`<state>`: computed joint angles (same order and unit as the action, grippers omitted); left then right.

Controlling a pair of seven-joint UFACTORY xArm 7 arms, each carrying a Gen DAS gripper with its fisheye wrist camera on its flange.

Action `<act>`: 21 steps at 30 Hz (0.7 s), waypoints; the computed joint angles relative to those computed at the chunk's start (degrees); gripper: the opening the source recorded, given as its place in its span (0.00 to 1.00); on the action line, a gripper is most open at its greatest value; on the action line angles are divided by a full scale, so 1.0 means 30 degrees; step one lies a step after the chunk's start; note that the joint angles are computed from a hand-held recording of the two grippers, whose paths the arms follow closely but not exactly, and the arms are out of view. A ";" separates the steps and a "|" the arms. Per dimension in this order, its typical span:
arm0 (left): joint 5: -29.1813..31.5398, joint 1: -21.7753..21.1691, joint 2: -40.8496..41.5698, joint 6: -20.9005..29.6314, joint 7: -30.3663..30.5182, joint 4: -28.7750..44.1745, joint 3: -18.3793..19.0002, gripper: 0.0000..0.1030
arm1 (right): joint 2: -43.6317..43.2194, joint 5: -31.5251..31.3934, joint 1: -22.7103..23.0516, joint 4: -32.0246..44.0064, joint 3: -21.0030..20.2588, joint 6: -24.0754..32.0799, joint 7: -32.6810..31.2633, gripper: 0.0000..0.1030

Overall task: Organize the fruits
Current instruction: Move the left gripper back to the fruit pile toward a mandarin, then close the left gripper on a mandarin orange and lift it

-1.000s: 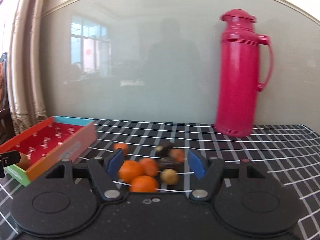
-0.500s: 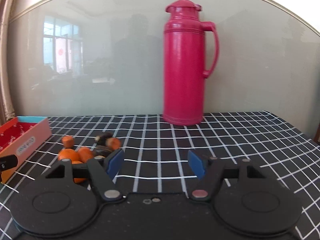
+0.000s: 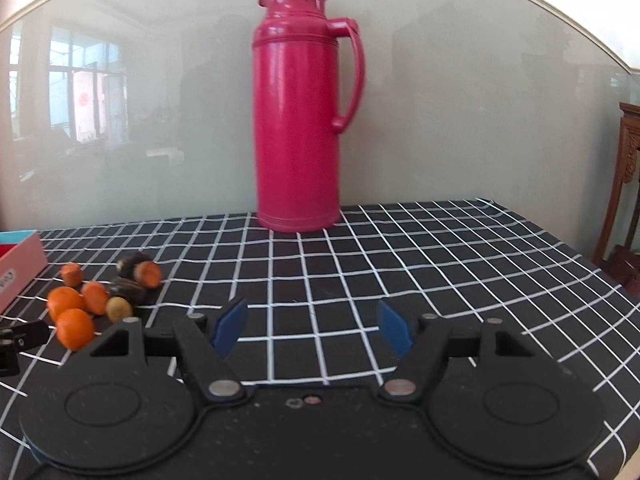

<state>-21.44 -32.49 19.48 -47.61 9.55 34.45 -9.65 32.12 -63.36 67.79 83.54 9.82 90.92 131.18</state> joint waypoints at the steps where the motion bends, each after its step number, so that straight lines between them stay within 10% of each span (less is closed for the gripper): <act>1: -0.0240 -0.0173 0.0200 0.0324 0.0205 0.0329 -0.0005 0.86 | -0.0078 0.0095 -0.0037 -0.0147 0.0017 -0.0031 0.0085 0.72; 21: -0.0803 -0.1084 0.1572 0.3757 -0.0571 0.3134 0.0826 0.58 | -0.1218 0.0831 -0.0892 -0.2048 0.0707 -0.0271 0.1405 0.74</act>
